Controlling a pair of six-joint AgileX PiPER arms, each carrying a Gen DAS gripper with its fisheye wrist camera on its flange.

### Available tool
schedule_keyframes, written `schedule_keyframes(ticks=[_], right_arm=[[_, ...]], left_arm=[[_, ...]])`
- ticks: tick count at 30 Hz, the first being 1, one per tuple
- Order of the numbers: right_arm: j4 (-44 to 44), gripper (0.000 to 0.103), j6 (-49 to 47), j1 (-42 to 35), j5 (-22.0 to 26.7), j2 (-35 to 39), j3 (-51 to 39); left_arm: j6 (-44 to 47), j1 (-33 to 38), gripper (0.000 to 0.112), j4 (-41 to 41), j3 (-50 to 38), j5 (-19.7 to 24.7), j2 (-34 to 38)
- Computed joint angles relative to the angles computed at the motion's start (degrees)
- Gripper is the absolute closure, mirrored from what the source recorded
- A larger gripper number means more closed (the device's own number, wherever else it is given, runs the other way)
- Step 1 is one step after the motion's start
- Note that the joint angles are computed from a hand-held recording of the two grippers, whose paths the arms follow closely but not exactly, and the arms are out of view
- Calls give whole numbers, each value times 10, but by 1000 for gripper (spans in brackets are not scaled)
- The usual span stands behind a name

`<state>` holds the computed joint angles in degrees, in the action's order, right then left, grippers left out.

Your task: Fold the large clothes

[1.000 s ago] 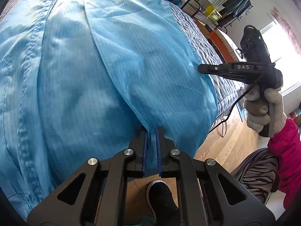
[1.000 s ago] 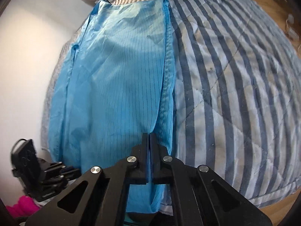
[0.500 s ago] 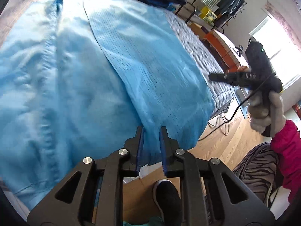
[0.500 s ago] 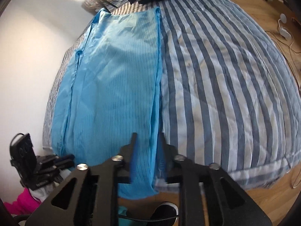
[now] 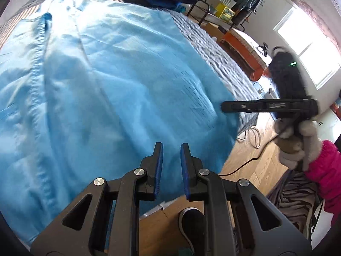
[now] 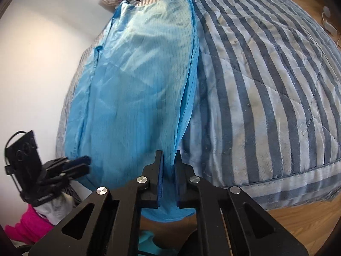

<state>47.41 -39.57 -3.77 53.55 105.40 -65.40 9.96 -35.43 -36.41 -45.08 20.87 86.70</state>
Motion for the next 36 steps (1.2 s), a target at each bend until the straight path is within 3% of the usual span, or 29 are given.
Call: schedule_keyframes(ticks=[4,6,9,14,17,21,25,31,36], right_arm=[[-12,99,39,21,-16,-38,11],[-30,100,65,36,-26,-54,12],[-73,100,122,68,-37,-73,2],[-147,101,214,129,-47,-88,-38],[-202,101,260,173,-45,-93,-71],[-286,101,311,245,-48,-87,-117],[-351,101,349,322,-32,-48,-186],[-417,101,372,423,9,41,-287],[-425,101,384,475,39,140,-368]], left_arm=[[21,-6,97,-17,-25,-5,62],[63,-5,97,-57,-18,-21,65],[92,11,97,-88,-18,-2,61],[144,62,97,-149,43,18,-48],[113,108,97,-108,79,40,-137],[143,227,97,-118,116,106,-239],[212,402,97,-154,138,209,-310],[307,607,97,-185,157,329,-349],[357,700,97,-194,166,374,-339]])
